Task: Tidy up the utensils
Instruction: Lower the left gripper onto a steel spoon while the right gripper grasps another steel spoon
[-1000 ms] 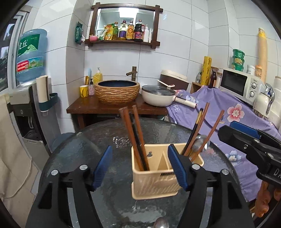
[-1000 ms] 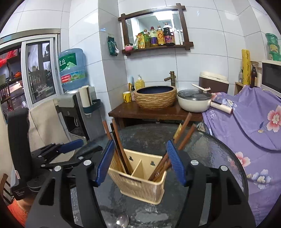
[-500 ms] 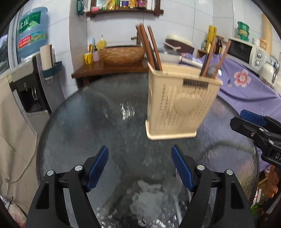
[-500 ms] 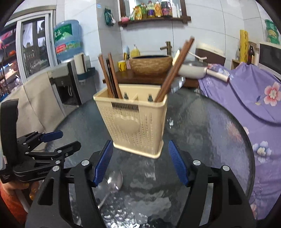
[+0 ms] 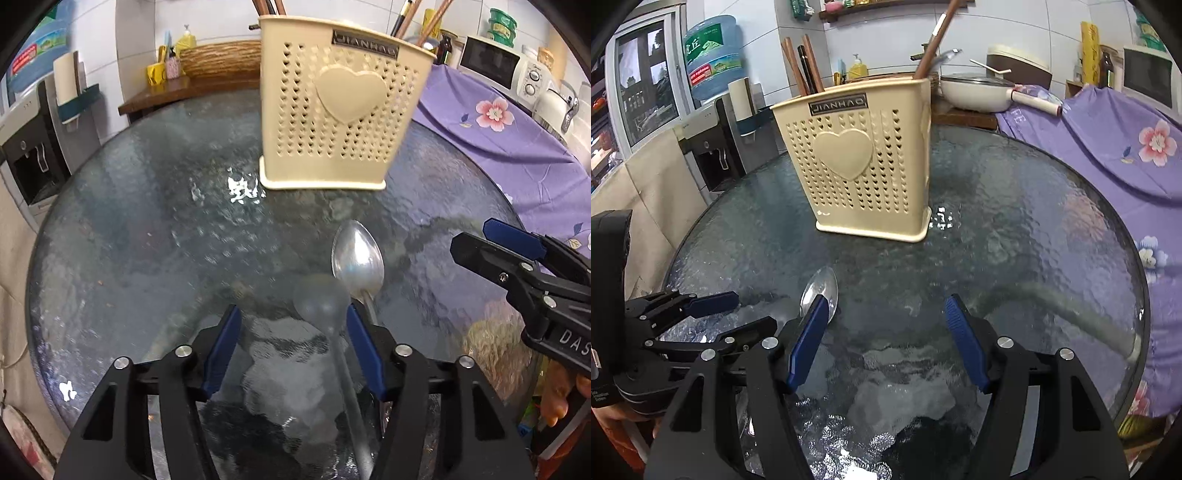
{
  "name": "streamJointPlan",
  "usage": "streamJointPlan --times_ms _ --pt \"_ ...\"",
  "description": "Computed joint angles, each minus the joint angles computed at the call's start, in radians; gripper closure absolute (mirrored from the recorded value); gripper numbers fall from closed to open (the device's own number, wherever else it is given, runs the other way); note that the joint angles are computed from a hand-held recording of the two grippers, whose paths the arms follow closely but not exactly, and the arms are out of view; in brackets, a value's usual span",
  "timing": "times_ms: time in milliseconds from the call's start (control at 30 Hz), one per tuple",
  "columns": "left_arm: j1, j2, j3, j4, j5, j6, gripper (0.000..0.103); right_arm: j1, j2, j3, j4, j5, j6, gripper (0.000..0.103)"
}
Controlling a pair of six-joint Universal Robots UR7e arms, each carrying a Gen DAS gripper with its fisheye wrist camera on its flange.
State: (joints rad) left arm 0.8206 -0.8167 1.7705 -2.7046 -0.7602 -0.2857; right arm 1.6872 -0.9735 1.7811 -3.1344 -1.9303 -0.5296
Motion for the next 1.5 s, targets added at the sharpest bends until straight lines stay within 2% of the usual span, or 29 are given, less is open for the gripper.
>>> streamJointPlan --times_ms 167,333,567,667,867,1000,1233,1500 --pt "-0.007 0.012 -0.001 0.015 0.005 -0.007 0.052 -0.012 -0.012 0.011 0.007 0.013 0.027 0.032" --pt "-0.010 0.023 -0.015 0.034 0.011 -0.006 0.055 -0.016 -0.020 0.020 0.008 0.026 0.038 0.032" --pt "-0.019 0.067 -0.062 0.059 0.062 0.009 0.062 -0.024 -0.027 0.027 0.003 0.023 0.068 0.032" --pt "-0.013 0.071 -0.076 0.057 0.055 0.008 0.068 -0.023 -0.028 0.029 -0.003 0.012 0.067 0.032" --pt "-0.003 0.061 -0.070 0.036 0.041 -0.002 0.068 -0.019 -0.025 0.024 0.013 0.008 0.072 0.032" --pt "0.010 0.026 -0.042 0.023 0.038 -0.036 0.068 -0.004 0.001 -0.001 0.039 -0.016 0.068 0.032" --pt "0.029 -0.026 0.001 0.022 0.097 -0.084 0.068 0.043 0.081 -0.060 0.085 -0.061 0.048 0.032" --pt "0.031 -0.041 0.024 0.005 0.140 -0.082 0.068 0.082 0.173 -0.147 0.149 -0.138 0.096 0.032"
